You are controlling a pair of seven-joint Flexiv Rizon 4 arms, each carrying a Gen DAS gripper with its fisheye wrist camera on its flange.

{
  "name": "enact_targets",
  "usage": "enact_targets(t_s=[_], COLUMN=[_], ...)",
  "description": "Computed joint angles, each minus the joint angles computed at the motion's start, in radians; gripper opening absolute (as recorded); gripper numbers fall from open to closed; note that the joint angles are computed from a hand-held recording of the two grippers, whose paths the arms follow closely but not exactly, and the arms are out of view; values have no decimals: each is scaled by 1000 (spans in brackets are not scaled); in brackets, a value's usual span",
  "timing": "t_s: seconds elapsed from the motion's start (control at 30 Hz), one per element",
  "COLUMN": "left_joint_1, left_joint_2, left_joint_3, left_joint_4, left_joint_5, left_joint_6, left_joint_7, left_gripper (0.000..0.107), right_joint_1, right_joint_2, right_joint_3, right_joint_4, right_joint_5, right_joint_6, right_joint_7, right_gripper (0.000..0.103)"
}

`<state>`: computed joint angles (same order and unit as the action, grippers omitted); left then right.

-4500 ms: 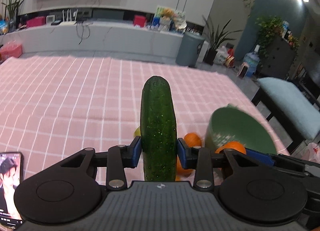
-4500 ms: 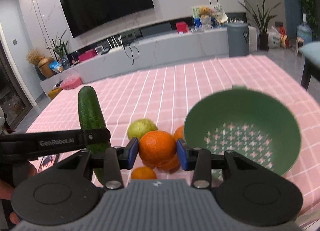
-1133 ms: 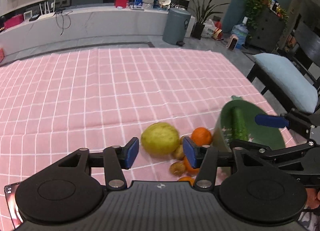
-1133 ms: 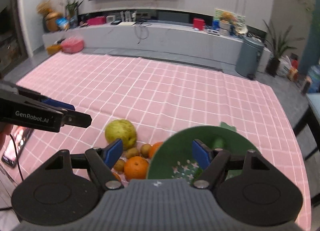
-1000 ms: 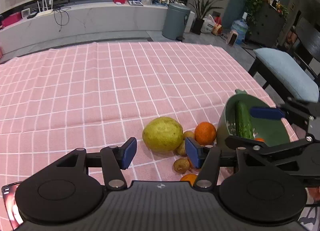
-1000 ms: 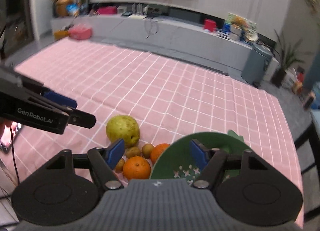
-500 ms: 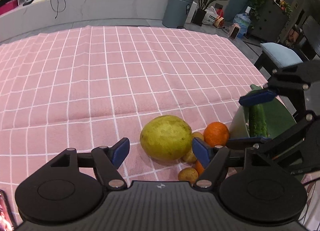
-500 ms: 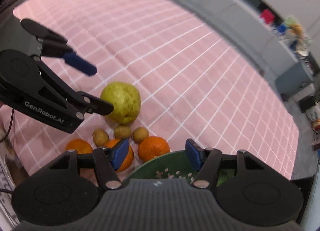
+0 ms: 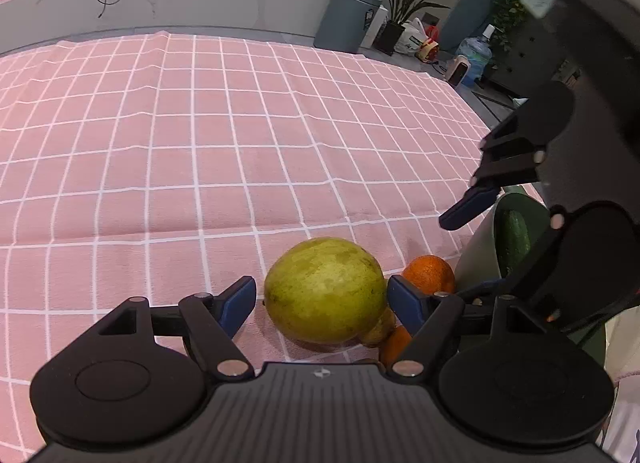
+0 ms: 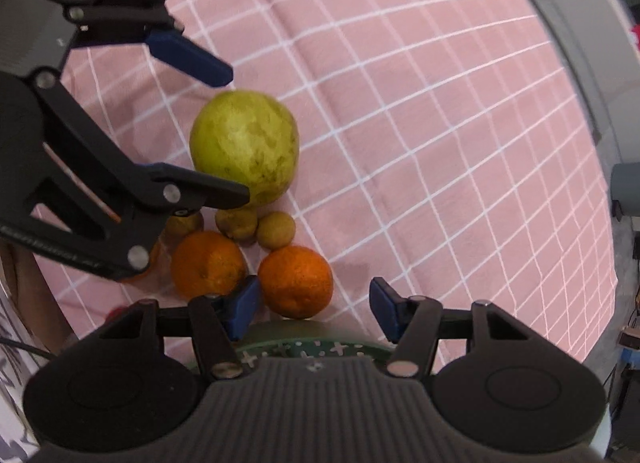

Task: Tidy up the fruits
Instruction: 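Grasp the yellow-green pear with the left gripper while the right gripper grasps another orange, then lower the pear with the left gripper while the right lowers the orange into the colander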

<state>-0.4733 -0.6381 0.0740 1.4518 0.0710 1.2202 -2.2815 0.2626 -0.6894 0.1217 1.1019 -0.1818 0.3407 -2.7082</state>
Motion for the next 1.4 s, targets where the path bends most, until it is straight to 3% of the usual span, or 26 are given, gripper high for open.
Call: enact_targets(t_s=[0.27,0.43,0.83,1.4], left_joint_1=[22,19,-30,-62], left_joint_2=[-18,-16,-4,107], left_joint_3=[-29,-25,29,52], left_joint_4=[4,18,3,21], left_joint_5=[-42,-57,-5,157], left_joint_6=[22,45,0,-87], left_joint_7=[27,34,-28,-213], left_gripper=[84,82,81,81], right_joint_1=[17,9,-37,-170], right_joint_2=[-51,-68,27,196], right_joint_3=[-9,-7,12,64], right_joint_4=[-74,-106,35,148], right_joint_5=[-12,10,57,314], right_joint_6=[-103,-158,8,125], right_joint_7=[-18,-11,-18,48], right_gripper=[54,44,41,41])
